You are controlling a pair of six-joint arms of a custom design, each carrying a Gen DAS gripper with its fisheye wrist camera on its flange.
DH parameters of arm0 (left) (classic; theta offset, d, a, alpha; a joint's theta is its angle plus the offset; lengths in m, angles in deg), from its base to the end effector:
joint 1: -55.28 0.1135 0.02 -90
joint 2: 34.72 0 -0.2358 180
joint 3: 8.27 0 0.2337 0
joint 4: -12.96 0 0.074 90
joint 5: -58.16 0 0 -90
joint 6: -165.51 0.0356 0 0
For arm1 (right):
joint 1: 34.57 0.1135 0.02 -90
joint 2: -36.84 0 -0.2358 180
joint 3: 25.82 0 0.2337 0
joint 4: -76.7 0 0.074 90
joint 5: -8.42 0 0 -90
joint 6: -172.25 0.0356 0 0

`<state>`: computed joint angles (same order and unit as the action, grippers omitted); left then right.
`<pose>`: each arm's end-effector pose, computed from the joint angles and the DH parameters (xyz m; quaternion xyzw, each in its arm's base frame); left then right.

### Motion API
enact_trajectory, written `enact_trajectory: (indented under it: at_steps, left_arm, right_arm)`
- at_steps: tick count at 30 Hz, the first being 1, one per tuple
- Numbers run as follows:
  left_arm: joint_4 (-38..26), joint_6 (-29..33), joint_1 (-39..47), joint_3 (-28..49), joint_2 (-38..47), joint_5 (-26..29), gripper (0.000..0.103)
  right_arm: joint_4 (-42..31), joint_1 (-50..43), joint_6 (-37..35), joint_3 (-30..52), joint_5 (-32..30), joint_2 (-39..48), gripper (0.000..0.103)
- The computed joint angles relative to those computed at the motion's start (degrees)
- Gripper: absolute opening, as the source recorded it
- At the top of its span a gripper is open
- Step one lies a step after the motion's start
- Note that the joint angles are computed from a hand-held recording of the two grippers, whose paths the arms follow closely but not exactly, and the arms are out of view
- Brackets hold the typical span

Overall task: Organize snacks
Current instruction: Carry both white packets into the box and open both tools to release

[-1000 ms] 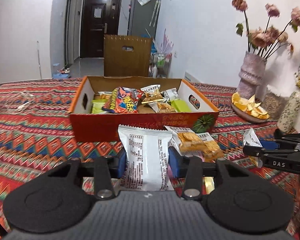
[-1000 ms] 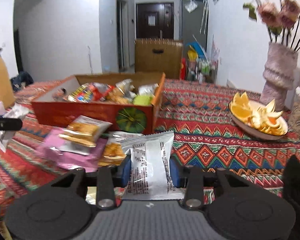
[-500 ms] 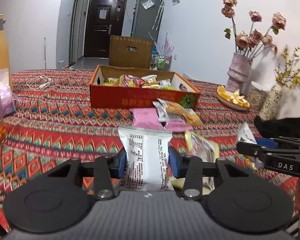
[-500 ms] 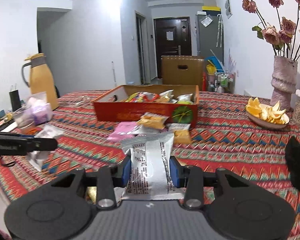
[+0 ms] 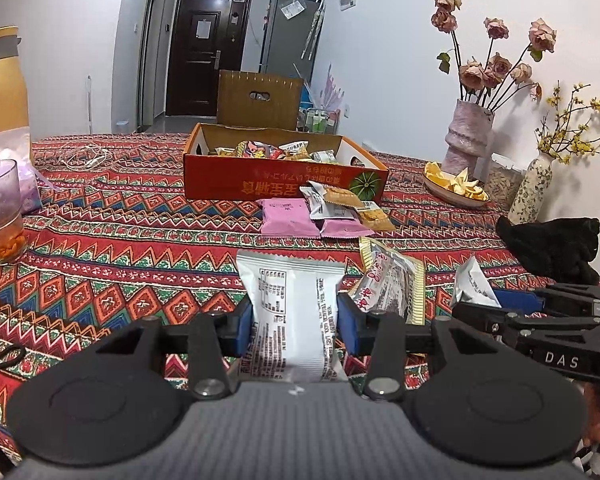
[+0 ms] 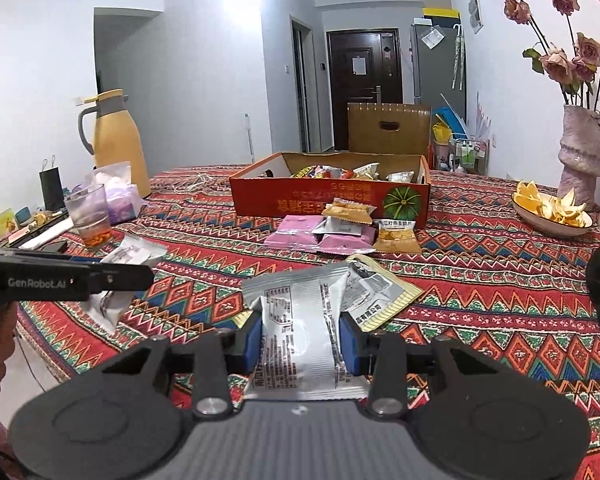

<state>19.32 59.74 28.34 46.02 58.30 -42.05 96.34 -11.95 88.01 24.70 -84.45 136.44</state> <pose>0.2764 -0.1334 0.1444 0.0422 0.8727 -0.1022 0.4755 0.2834 0.1200 0.1156 -0.1391 0.8521 0.1445 0.4834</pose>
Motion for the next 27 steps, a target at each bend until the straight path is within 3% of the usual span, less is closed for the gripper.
enact_trajectory:
  at_steps: [8, 16, 23, 27]
  left_arm:
    - [-0.9, 0.4, 1.1, 3.4, 2.8, 0.4, 0.043]
    - [-2.9, 1.6, 4.2, 10.9, 8.2, 3.3, 0.043]
    - [-5.6, 3.5, 7.9, 21.3, 15.3, 6.0, 0.043]
    - [-7.7, 5.3, 9.9, 31.4, 21.2, 6.1, 0.043]
  right_arm:
    - [-1.0, -0.3, -0.1, 2.6, -0.7, 2.2, 0.039]
    - [-4.8, -2.0, -1.0, 10.6, -2.6, 6.6, 0.039]
    - [-9.1, -3.1, -1.7, 21.7, -3.6, 13.5, 0.039]
    - [-12.1, -3.7, -3.0, 30.4, -3.8, 18.3, 0.039]
